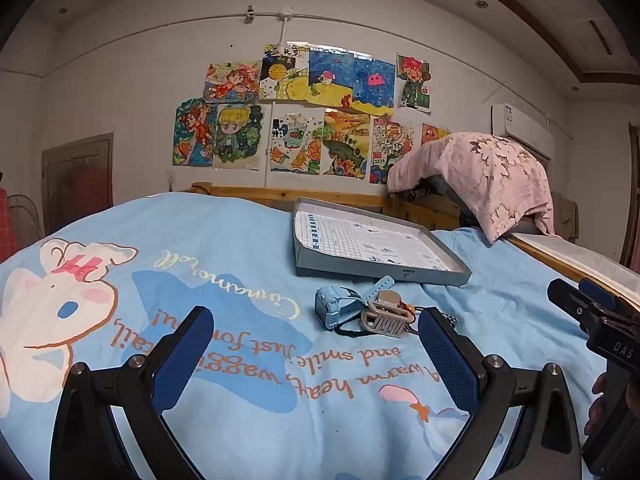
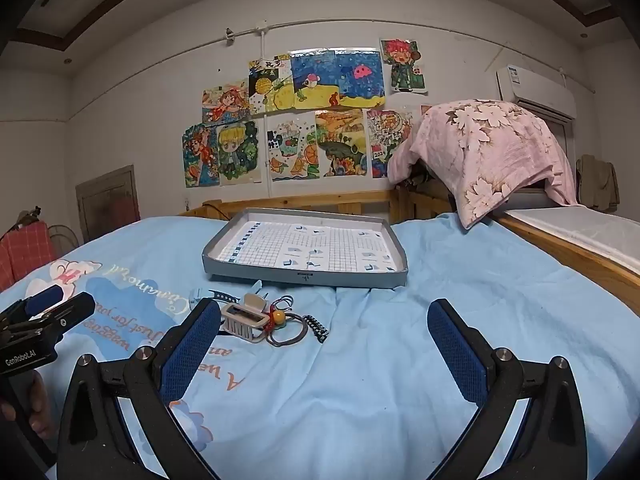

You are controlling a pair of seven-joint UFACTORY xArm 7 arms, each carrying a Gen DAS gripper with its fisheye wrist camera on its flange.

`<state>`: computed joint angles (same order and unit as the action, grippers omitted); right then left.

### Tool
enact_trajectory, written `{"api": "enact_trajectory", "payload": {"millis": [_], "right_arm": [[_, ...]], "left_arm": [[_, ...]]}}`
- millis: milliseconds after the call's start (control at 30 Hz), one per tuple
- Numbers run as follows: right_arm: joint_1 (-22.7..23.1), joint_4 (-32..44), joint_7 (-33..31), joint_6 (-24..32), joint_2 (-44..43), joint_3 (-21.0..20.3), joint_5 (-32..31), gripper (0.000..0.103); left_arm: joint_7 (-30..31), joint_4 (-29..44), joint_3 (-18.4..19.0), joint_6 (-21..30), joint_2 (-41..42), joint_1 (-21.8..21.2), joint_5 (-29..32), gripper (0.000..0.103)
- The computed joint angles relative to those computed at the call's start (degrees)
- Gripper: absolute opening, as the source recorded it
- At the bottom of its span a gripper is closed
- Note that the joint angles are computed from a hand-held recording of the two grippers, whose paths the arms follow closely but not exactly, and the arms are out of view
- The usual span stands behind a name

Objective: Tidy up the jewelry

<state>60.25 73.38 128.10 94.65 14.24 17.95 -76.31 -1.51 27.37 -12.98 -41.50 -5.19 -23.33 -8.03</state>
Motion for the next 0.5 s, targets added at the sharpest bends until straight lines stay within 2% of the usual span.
{"api": "enact_trajectory", "payload": {"millis": [167,267,500], "right_arm": [[-0.1,-0.1,-0.4,-0.3,0.0,0.0,0.3,0.102],[-0.1,0.1,-0.5,-0.5,0.2,-0.1,0.1,0.102],[0.1,0.8,-1.1,-0.9,0.7,-0.4,-0.2,0.102]], "left_arm": [[-0.9,0.3,0.3,0.7,0.1,0.1,0.7,0.103],[0.6,0.9,-0.6,0.0,1.4,-0.5,-1.6,0.103],[0.2,0.6,0.1,0.5,0.7,-0.5,-0.4,0.103]]}}
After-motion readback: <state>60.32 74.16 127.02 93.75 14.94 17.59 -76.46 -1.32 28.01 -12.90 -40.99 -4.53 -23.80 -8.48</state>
